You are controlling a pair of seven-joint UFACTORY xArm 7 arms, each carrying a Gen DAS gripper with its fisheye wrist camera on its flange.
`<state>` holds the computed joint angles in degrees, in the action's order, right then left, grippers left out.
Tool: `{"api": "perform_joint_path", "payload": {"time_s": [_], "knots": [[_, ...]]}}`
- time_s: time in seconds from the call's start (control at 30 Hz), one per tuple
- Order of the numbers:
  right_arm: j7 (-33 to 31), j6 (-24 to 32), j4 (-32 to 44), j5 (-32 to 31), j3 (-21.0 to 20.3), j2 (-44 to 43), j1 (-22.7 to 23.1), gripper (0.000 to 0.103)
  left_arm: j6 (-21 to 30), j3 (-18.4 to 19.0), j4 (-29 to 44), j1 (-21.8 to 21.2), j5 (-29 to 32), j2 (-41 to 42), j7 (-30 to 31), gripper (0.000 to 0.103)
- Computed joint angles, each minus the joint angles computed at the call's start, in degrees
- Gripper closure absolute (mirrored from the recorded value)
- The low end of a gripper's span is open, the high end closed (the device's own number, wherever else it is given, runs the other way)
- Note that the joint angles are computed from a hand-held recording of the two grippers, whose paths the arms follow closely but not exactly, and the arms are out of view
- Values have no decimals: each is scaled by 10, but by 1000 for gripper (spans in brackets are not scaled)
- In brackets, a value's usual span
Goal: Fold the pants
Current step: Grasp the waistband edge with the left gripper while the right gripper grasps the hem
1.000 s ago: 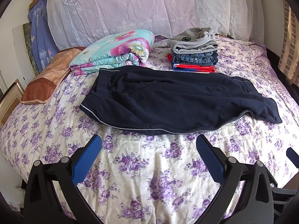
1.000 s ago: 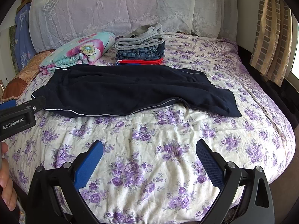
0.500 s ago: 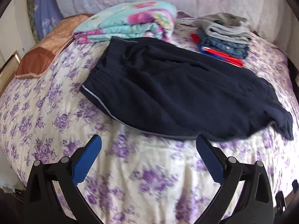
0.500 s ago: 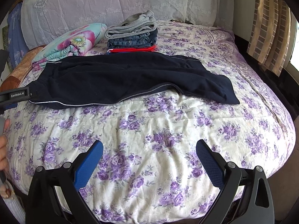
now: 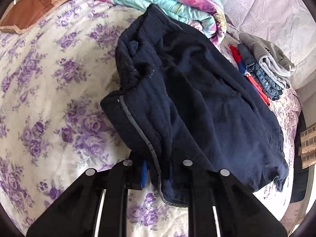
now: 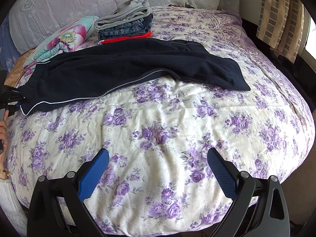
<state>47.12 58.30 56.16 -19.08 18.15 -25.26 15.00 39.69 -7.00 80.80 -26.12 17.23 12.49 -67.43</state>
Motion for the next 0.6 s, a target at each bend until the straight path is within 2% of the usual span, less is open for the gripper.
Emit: {"api": "perform_joint_path", "payload": {"time_s": [0.07,0.17,0.23,0.3,0.4,0.47,0.53,0.6], "knots": [[-9,5,-3,-3,-9,-9,-5,3,-19,5,-44,-9,35,-38,-41,89],[-14,10,7,-23,-20,-10,-30,3,-77,-3,-121,11,31,-91,-63,89],[-31,-9,17,-18,-44,4,-44,3,-71,-10,-124,22,29,-86,-54,88],[-54,-39,27,33,-84,24,-49,3,-64,-14,-113,28,19,-68,-45,88],[-111,-114,18,166,-154,53,-49,3,-90,-11,-126,31,22,-66,-47,88],[-100,-125,18,210,-169,76,-73,3,-110,-10,-138,33,23,-70,-45,87],[-88,-171,-5,252,-182,85,-92,3,-137,-11,-153,40,7,-76,-31,87],[-107,-209,-18,305,-200,102,-99,4,-160,-12,-170,47,-15,-81,-11,86]]}}
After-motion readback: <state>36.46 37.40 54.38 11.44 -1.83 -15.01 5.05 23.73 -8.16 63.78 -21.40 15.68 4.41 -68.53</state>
